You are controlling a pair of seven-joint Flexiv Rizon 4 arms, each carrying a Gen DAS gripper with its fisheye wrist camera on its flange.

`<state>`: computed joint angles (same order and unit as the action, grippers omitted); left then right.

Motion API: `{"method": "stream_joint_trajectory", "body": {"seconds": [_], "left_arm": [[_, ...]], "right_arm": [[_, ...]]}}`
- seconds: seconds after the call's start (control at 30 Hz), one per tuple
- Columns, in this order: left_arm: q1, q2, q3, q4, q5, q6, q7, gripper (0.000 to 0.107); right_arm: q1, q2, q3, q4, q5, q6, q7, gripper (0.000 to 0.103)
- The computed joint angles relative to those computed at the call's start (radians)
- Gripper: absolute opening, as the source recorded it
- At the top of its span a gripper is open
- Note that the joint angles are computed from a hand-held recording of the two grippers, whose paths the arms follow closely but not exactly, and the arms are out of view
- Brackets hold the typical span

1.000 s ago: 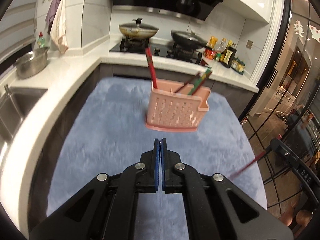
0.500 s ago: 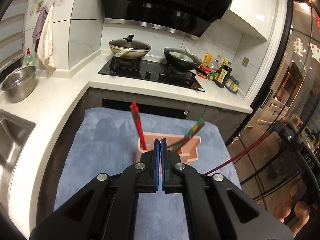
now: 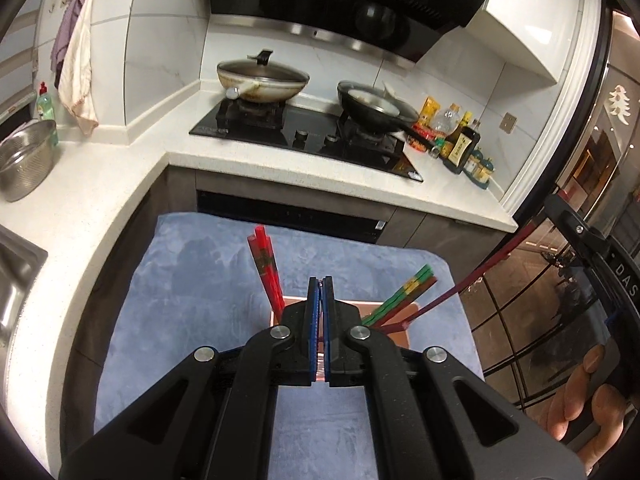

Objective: Organize utensils

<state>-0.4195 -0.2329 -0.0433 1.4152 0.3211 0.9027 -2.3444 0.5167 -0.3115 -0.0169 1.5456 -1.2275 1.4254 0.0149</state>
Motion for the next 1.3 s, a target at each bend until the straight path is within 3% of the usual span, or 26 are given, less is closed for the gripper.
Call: {"method": "stream_joint_trajectory", "body": {"seconds": [0.37,0.63,0.7,0.77,0.83,1.3], "left_arm": [[0.024,-0.059,0.004,0.043,-0.099,0.04,0.033,0.001],[0.0,-0.068,0.032,0.034,-0.053,0.032,0.0,0.002],[-0.014,-0.069,0.042,0.018,-0.014,0.012,-0.022,0.011],[-0.025,-0.068,0.049,0.004,0.024,-0.011,-0.041,0.032],[-0.035,-0.064,0.052,-0.006,0.06,-0.03,-0.062,0.037],[-0.063,-0.01,0.025,-0.006,0.197,-0.124,-0.129,0.037]], "right_arm": [[0.049,-0.07,0.015,0.01,0.218,-0.035,-0.21,0.007],[0.071,-0.083,0.02,0.017,0.31,-0.064,-0.285,0.007],[0.081,-0.078,0.006,0.027,0.312,-0.057,-0.277,0.012],[0.09,-0.068,-0.009,0.041,0.298,-0.055,-0.258,0.016],[0.091,-0.06,-0.015,0.051,0.286,-0.046,-0.238,0.022],[0.058,0.034,0.037,0.165,0.222,-0.053,-0.198,0.027]]}}
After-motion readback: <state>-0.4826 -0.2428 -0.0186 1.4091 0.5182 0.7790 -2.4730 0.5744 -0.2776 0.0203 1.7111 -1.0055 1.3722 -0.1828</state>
